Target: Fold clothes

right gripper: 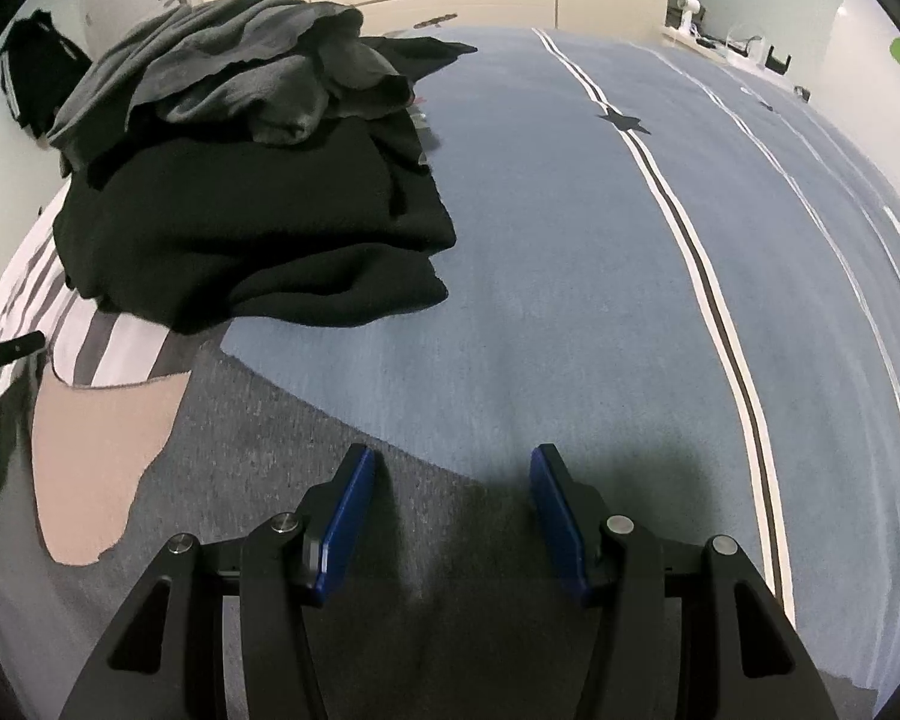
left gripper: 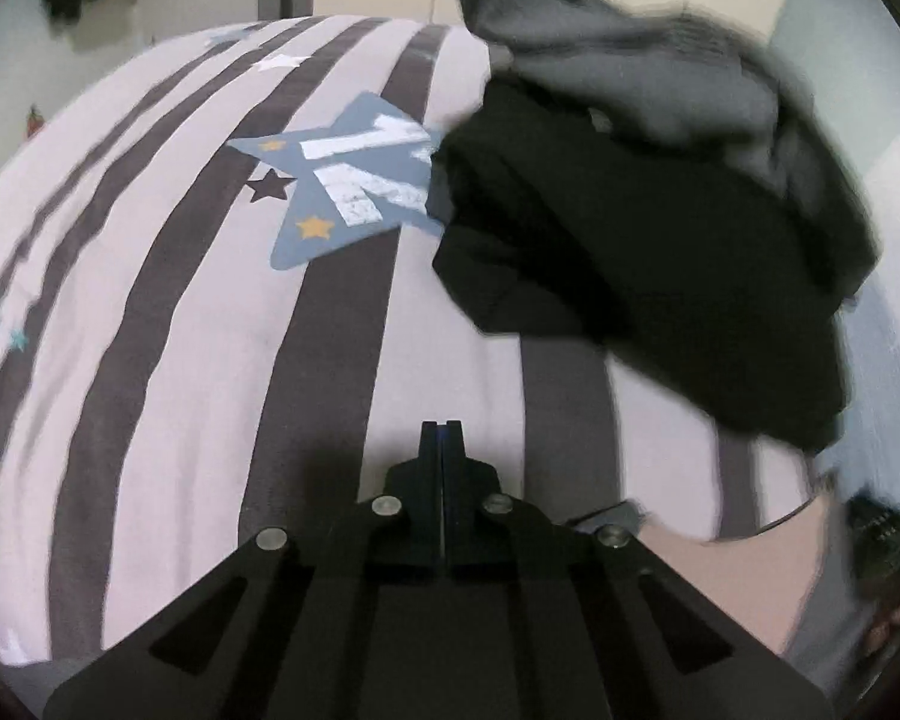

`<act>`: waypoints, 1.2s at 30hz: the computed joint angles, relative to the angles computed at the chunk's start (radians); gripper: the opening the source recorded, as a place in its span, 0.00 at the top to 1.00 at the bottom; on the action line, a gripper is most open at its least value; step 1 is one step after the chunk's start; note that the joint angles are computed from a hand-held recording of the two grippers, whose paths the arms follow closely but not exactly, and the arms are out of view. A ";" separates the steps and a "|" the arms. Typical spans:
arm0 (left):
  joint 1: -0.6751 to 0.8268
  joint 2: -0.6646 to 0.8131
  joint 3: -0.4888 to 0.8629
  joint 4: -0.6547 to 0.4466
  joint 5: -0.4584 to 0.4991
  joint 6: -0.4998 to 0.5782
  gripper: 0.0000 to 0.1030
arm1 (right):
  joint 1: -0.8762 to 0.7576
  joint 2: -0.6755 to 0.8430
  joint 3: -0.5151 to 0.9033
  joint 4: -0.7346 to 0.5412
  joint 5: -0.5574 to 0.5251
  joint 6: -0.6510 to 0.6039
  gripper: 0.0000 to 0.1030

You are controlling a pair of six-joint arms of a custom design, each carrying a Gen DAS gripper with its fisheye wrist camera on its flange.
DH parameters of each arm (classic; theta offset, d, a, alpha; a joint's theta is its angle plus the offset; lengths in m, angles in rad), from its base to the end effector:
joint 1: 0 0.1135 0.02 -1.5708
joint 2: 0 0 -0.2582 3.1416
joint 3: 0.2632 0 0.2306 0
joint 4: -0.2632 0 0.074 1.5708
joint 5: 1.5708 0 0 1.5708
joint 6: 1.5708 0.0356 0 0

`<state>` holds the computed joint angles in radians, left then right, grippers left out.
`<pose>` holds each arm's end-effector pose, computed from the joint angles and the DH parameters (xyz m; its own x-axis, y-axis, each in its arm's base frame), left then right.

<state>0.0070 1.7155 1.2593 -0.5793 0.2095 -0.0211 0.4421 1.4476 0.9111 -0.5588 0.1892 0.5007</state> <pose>0.3391 -0.0050 0.2312 -0.8620 -0.0267 -0.5062 0.0811 0.9785 -0.1896 0.2380 0.1053 0.2106 -0.8693 0.1102 -0.4819 0.0854 0.9937 0.0731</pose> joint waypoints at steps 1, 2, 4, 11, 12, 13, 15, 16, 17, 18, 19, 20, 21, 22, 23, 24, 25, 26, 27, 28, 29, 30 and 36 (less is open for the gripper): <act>0.017 -0.004 0.004 -0.007 0.039 -0.002 1.00 | -0.002 -0.002 -0.003 0.002 -0.002 0.002 0.51; 0.011 -0.018 -0.005 -0.014 0.047 0.032 1.00 | -0.003 -0.006 -0.008 0.005 -0.004 0.001 0.51; -0.009 -0.039 -0.023 -0.030 0.053 0.111 0.90 | -0.003 -0.016 -0.018 0.009 -0.005 -0.002 0.51; -0.067 -0.037 -0.075 -0.010 0.041 0.150 0.82 | -0.010 -0.080 -0.070 0.037 -0.022 0.009 0.51; -0.081 -0.029 -0.082 0.006 0.017 0.145 0.82 | -0.008 -0.080 -0.074 0.038 -0.020 0.009 0.51; -0.094 -0.021 -0.088 0.023 -0.008 0.139 0.82 | -0.006 -0.081 -0.079 0.038 -0.018 0.009 0.51; -0.109 -0.009 -0.086 0.049 -0.055 0.093 0.82 | 0.008 -0.077 -0.080 0.029 -0.001 0.006 0.50; -0.116 -0.002 -0.080 0.058 -0.077 0.066 0.82 | 0.021 -0.064 -0.073 0.025 0.011 0.012 0.49; -0.121 0.004 -0.072 0.065 -0.102 0.049 0.82 | 0.038 -0.028 -0.053 0.028 0.027 0.024 0.49; -0.126 0.011 -0.064 0.071 -0.127 0.033 0.82 | 0.040 -0.010 -0.043 0.027 0.039 0.024 0.48; -0.130 0.017 -0.055 0.077 -0.152 0.017 0.82 | 0.043 0.007 -0.033 0.027 0.050 0.024 0.46; -0.120 0.002 -0.056 0.075 -0.155 -0.003 0.82 | 0.045 0.023 -0.023 0.025 0.062 0.025 0.45; -0.109 -0.013 -0.057 0.072 -0.158 -0.022 0.82 | 0.042 0.035 -0.011 0.019 0.076 0.029 0.45; -0.077 -0.032 -0.061 0.068 -0.117 -0.038 0.82 | 0.039 0.042 -0.001 0.013 0.088 0.035 0.45; -0.043 -0.059 -0.068 0.050 -0.070 -0.038 0.82 | 0.034 0.030 0.000 0.005 0.096 0.048 0.45; -0.007 -0.085 -0.071 0.028 -0.022 -0.036 0.82 | 0.029 0.019 0.002 -0.003 0.103 0.061 0.45; 0.032 -0.121 -0.083 0.003 0.015 -0.009 0.80 | 0.025 0.004 0.001 -0.010 0.107 0.073 0.45; 0.073 -0.155 -0.092 -0.027 0.053 0.022 0.80 | 0.022 -0.029 -0.009 -0.016 0.098 0.077 0.45; 0.128 -0.195 -0.106 -0.059 0.089 0.063 0.78 | 0.024 -0.066 -0.021 -0.024 0.092 0.079 0.45; 0.187 -0.232 -0.115 -0.096 0.126 0.109 0.75 | 0.040 -0.121 -0.039 -0.044 0.100 0.075 0.45; 0.249 -0.263 -0.116 -0.138 0.164 0.158 0.73 | 0.060 -0.170 -0.056 -0.066 0.111 0.072 0.45; 0.325 -0.322 -0.143 -0.195 0.210 0.212 0.70 | 0.092 -0.229 -0.073 -0.099 0.123 0.076 0.45; 0.826 -0.553 -0.247 -0.583 0.349 0.718 0.65 | 0.452 -0.463 -0.111 -0.384 0.238 0.413 0.45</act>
<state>0.8334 1.1623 1.0121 -1.1620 0.5587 0.6967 0.8937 0.9847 0.8006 -0.9428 0.4276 0.9141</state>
